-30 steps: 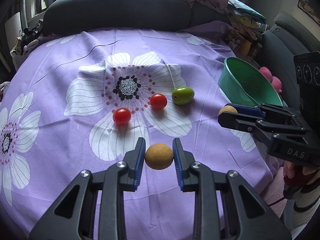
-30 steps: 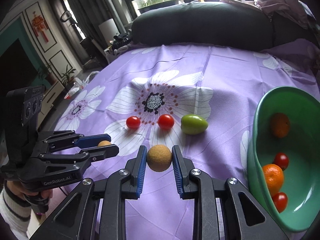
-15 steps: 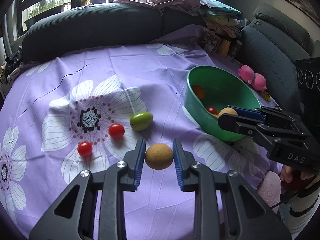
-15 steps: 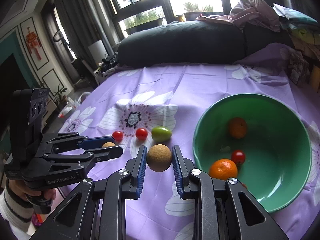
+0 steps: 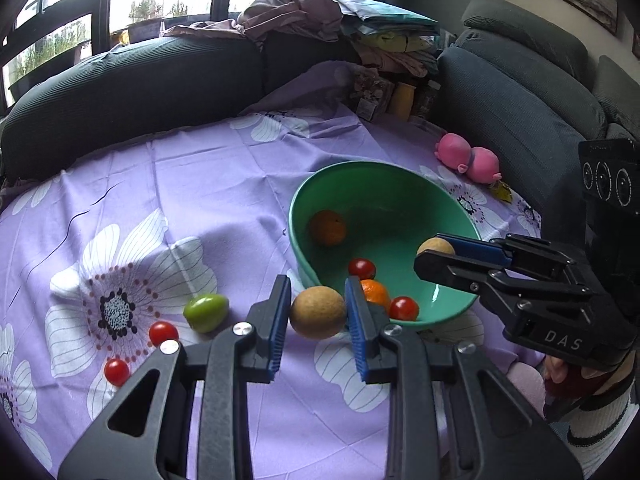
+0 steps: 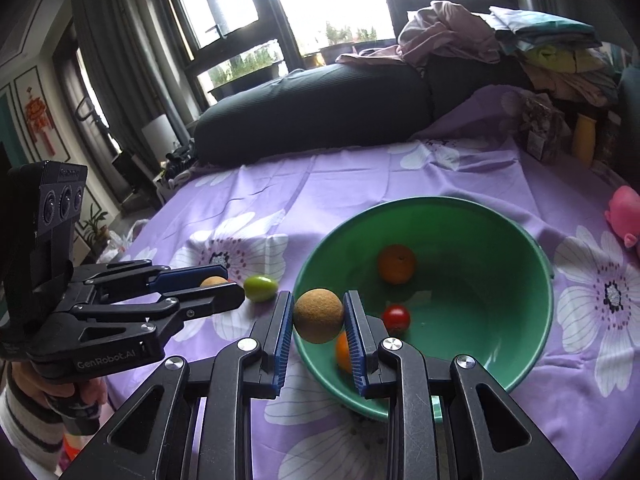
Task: Organize fruits
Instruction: 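Carry both tan fruits over the green bowl and open both tools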
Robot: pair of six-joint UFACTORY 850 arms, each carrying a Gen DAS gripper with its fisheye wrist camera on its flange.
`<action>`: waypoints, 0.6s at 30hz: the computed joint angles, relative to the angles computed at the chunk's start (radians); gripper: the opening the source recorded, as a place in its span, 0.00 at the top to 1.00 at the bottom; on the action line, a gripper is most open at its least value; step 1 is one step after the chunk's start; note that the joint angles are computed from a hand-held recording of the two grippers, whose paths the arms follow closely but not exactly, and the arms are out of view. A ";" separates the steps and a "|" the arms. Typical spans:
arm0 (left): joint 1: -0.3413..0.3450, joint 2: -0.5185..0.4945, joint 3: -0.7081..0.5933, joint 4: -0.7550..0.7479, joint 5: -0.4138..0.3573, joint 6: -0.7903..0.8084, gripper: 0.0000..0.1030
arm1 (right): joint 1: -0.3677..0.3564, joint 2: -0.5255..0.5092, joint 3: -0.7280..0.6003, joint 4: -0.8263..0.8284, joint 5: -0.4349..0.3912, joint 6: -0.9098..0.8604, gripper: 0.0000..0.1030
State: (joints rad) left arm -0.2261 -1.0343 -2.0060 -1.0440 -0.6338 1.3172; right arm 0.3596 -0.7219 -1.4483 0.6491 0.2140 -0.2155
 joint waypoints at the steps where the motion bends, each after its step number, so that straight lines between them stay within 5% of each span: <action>1: -0.005 -0.010 -0.018 0.004 -0.008 -0.005 0.73 | -0.003 0.006 0.010 0.020 0.009 -0.015 0.73; 18: -0.072 -0.159 -0.247 0.217 -0.086 -0.179 0.73 | -0.034 -0.001 0.034 0.337 0.022 -0.292 0.73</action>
State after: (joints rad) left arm -0.2981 -1.1936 -2.2527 -0.8266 -0.7195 1.1385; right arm 0.3257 -0.7231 -1.4147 0.9856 0.2357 -0.5080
